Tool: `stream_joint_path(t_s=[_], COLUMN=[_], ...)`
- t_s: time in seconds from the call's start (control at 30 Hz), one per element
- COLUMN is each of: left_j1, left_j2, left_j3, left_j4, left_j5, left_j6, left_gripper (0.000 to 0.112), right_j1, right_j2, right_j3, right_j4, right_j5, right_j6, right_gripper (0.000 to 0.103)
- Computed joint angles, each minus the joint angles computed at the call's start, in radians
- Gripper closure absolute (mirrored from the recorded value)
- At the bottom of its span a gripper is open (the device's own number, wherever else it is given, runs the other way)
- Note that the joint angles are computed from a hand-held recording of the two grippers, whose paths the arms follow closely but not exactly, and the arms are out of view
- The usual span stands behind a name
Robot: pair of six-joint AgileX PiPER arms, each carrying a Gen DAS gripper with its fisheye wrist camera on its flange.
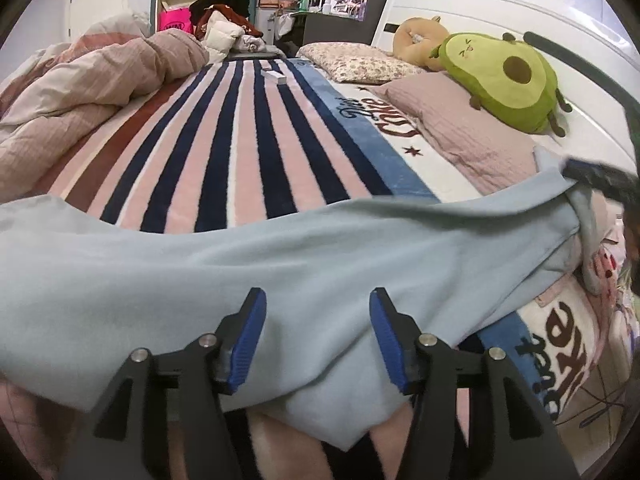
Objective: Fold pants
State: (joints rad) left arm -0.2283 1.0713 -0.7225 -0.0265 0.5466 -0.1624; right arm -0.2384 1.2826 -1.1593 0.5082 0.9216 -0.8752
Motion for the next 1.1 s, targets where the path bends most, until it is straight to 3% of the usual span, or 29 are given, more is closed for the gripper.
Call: stream_joint_path(t_s=[0.07,0.17,0.3,0.37,0.43,0.47,0.53,0.67,0.73,0.87,0.9,0.97,1.03,1.1], left_j1=[-0.003,-0.019,-0.024,-0.023,-0.019,-0.014,-0.017,-0.006,-0.005,-0.012,-0.012,-0.014,-0.014,-0.013], left_j2=[-0.009,-0.021,-0.019,-0.011,-0.009,-0.009,-0.012,-0.015,-0.009,0.003,0.003,0.003,0.001,-0.002], left_j3=[-0.001,0.002,0.007,0.007,0.008,0.007,0.007,0.007,0.003,0.002,0.002,0.001,0.000,-0.001], left_j4=[-0.025,-0.021,-0.034,-0.037,-0.043,-0.046,-0.024,-0.041,-0.044,-0.035,-0.037,-0.032,-0.030,-0.033], left_j5=[0.005,0.010,0.004,-0.002,-0.002,-0.001,0.001,-0.002,-0.003,-0.004,-0.004,-0.004,-0.003,-0.002], left_j6=[0.016,0.008,0.018,0.020,0.029,0.036,0.015,0.028,0.033,0.022,0.023,0.016,0.013,0.019], left_gripper=[0.062,0.062,0.062,0.062,0.062,0.062,0.062,0.062,0.062,0.062,0.062,0.062,0.062,0.062], right_j1=[-0.071,-0.131,-0.154,-0.155,-0.219,-0.281,-0.380,-0.411,-0.405,-0.446,-0.451,-0.461,-0.454,-0.454], right_j2=[-0.078,-0.173,-0.247,-0.290,-0.303,-0.304,-0.269,-0.131,-0.053,0.038,0.050,0.050,0.018,0.005], right_j3=[0.060,0.171,0.322,0.403,0.411,0.398,0.356,0.244,0.178,0.075,0.060,0.051,0.070,0.069], right_j4=[-0.036,-0.120,-0.215,-0.276,-0.203,-0.110,0.034,0.091,0.108,0.185,0.195,0.197,0.160,0.141], right_j5=[0.036,0.020,-0.084,-0.202,-0.240,-0.208,-0.152,-0.084,-0.002,0.203,0.240,0.275,0.231,0.221], right_j6=[-0.035,-0.046,-0.003,0.020,-0.041,-0.118,-0.240,-0.324,-0.383,-0.447,-0.439,-0.432,-0.403,-0.382], right_gripper=[0.048,0.048,0.048,0.048,0.046,0.044,0.028,0.025,0.020,0.021,0.024,0.052,0.081,0.093])
